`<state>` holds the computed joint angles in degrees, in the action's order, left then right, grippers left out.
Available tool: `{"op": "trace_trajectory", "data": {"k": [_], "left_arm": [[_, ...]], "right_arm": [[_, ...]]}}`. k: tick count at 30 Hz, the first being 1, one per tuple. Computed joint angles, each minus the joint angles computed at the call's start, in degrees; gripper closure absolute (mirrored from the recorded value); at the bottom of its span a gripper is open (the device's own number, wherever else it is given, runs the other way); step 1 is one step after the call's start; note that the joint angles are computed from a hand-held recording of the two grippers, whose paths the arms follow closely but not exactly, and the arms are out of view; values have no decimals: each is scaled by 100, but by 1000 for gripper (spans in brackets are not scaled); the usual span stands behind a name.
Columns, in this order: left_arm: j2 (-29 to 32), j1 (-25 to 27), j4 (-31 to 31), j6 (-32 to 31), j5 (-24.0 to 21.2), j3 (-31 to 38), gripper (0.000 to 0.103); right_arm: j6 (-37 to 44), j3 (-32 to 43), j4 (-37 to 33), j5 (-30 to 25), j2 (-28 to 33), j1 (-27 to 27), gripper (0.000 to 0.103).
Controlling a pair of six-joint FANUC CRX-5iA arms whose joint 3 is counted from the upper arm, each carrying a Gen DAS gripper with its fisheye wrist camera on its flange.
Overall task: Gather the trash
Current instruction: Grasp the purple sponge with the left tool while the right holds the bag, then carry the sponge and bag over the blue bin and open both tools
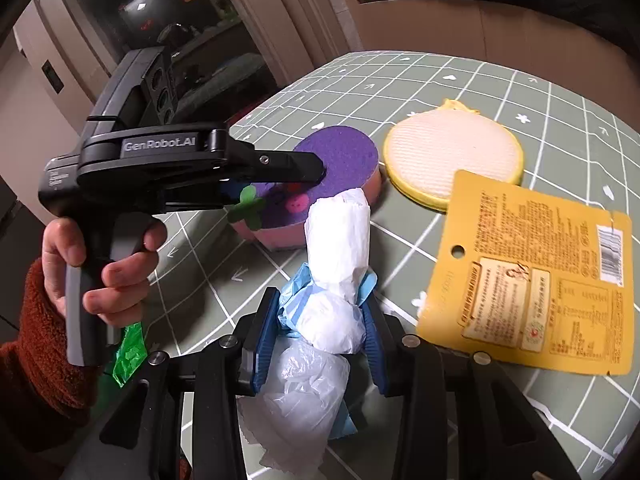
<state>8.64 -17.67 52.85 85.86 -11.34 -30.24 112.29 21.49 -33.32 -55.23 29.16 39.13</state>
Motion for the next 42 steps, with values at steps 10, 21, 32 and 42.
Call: {"op": "trace_trajectory", "data": {"k": [10, 21, 32, 42], "left_arm": [[58, -146, -565, 336, -231, 410, 54], [564, -221, -3153, 2506, -1039, 1879, 54], [1493, -1153, -7344, 5909, -3484, 4447, 66], [1458, -1660, -8362, 6678, -4027, 4812, 72]], "right_arm": [[-19, -543, -134, 285, -354, -146, 66], [-136, -1590, 81, 1065, -1121, -383, 66], [-280, -1975, 20, 1494, -1436, -671, 65], [-367, -2139, 265, 1928, -1689, -737, 65]]}}
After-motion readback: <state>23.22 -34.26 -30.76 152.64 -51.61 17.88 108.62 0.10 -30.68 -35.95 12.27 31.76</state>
